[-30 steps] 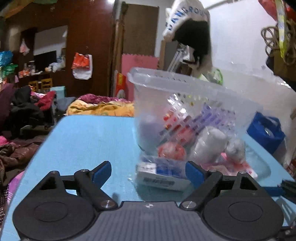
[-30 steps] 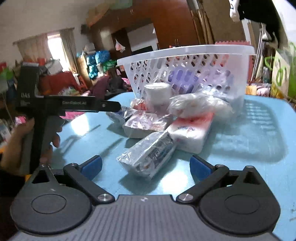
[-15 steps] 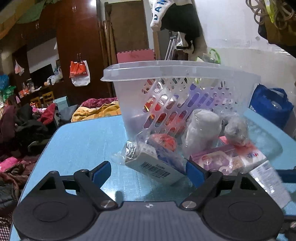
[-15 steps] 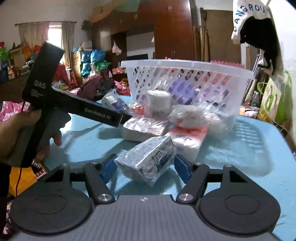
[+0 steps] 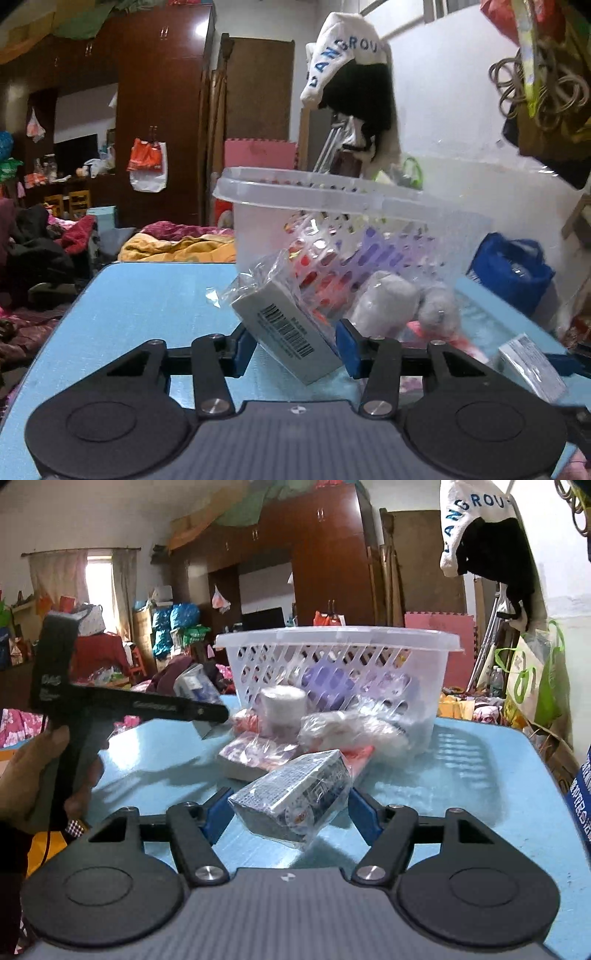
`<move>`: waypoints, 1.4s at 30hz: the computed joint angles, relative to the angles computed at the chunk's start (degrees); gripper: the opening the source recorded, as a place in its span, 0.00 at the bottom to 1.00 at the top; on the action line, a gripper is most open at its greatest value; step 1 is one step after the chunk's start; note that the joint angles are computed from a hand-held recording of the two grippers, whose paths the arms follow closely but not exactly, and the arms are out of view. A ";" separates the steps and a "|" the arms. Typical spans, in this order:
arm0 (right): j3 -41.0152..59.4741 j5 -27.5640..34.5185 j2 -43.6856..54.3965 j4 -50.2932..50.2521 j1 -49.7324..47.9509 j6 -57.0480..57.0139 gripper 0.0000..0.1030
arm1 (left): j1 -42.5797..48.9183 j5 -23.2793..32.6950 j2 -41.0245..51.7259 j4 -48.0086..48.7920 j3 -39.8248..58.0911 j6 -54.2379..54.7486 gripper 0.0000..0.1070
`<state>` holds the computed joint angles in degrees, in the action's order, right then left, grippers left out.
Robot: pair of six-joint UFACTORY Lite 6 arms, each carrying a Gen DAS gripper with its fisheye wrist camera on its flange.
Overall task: Organize objects
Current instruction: 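Grasp bagged white barcode box with left tool while right tool carries foil box into basket, then grasp purple-white packet with left tool while right tool grasps pink tissue pack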
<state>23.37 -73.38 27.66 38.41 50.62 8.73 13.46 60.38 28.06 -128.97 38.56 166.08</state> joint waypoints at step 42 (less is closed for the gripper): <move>2.62 21.27 -21.06 -9.92 -17.44 -13.62 1.00 | -6.13 -3.15 -16.04 3.52 -3.44 -12.63 0.87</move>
